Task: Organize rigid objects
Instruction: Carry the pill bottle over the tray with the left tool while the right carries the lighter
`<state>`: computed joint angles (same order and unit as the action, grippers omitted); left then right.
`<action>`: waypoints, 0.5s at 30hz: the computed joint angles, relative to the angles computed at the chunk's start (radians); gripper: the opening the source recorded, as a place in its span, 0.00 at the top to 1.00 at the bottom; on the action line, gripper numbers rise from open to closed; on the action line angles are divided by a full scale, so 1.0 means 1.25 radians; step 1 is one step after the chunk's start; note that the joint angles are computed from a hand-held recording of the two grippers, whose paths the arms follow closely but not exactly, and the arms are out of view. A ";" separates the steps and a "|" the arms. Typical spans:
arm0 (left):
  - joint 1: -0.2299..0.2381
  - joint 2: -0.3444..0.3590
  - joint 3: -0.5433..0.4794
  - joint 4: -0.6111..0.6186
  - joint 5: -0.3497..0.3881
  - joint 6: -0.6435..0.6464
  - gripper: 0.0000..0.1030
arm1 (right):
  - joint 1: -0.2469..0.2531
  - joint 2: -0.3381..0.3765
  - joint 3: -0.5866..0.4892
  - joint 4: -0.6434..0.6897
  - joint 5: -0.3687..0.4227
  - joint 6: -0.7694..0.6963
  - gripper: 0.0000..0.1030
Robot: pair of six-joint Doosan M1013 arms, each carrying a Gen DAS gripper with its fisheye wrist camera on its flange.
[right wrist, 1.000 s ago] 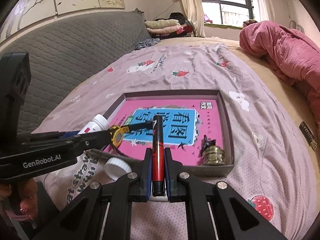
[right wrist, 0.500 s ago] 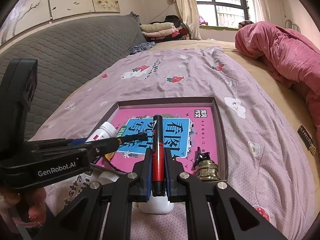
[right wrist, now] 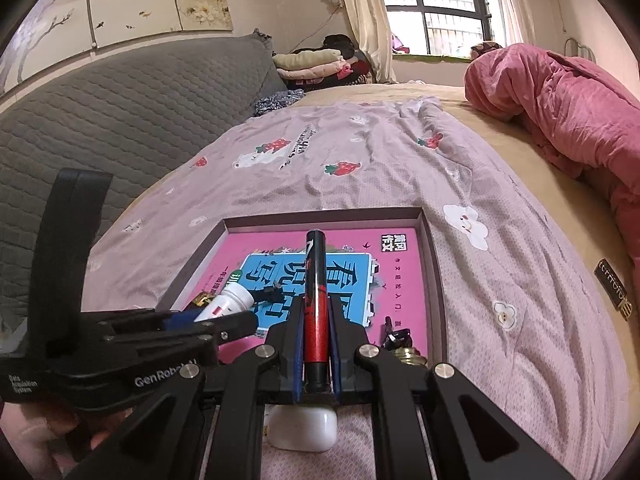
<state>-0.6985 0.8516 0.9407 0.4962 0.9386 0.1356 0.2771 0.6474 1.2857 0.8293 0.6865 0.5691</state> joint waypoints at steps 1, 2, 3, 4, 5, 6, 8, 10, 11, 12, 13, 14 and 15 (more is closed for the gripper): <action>0.001 0.003 -0.004 -0.004 0.001 0.004 0.74 | 0.001 0.003 -0.004 -0.007 0.003 0.005 0.90; 0.002 0.005 -0.007 -0.008 0.001 0.006 0.74 | 0.002 0.006 -0.008 -0.011 0.007 0.007 0.90; 0.004 0.006 -0.007 -0.014 -0.002 0.010 0.74 | 0.002 0.010 -0.013 -0.016 0.013 0.009 0.90; 0.006 0.008 -0.008 -0.021 -0.004 0.015 0.74 | 0.004 0.014 -0.016 -0.027 0.015 0.017 0.90; 0.007 0.010 -0.010 -0.026 -0.003 0.019 0.74 | 0.006 0.017 -0.021 -0.039 0.018 0.027 0.90; 0.009 0.012 -0.012 -0.031 -0.002 0.024 0.74 | 0.007 0.021 -0.026 -0.047 0.025 0.036 0.90; 0.012 0.014 -0.012 -0.044 -0.006 0.031 0.74 | 0.010 0.030 -0.035 -0.064 0.034 0.055 0.90; 0.014 0.017 -0.014 -0.053 -0.005 0.037 0.74 | 0.013 0.037 -0.044 -0.082 0.041 0.073 0.90; 0.015 0.018 -0.014 -0.057 -0.007 0.037 0.74 | 0.014 0.042 -0.050 -0.090 0.048 0.084 0.90; 0.016 0.020 -0.014 -0.062 -0.009 0.040 0.74 | 0.014 0.046 -0.054 -0.095 0.054 0.090 0.90; 0.016 0.021 -0.015 -0.066 -0.008 0.043 0.74 | 0.015 0.049 -0.057 -0.095 0.058 0.092 0.90; 0.016 0.022 -0.016 -0.067 -0.007 0.045 0.74 | 0.015 0.051 -0.058 -0.093 0.061 0.089 0.90; 0.017 0.024 -0.018 -0.068 -0.003 0.047 0.74 | 0.016 0.052 -0.058 -0.096 0.061 0.089 0.90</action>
<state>-0.6778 0.8814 0.9183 0.4107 0.9348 0.1937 0.2971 0.7126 1.2129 0.7090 0.7625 0.6809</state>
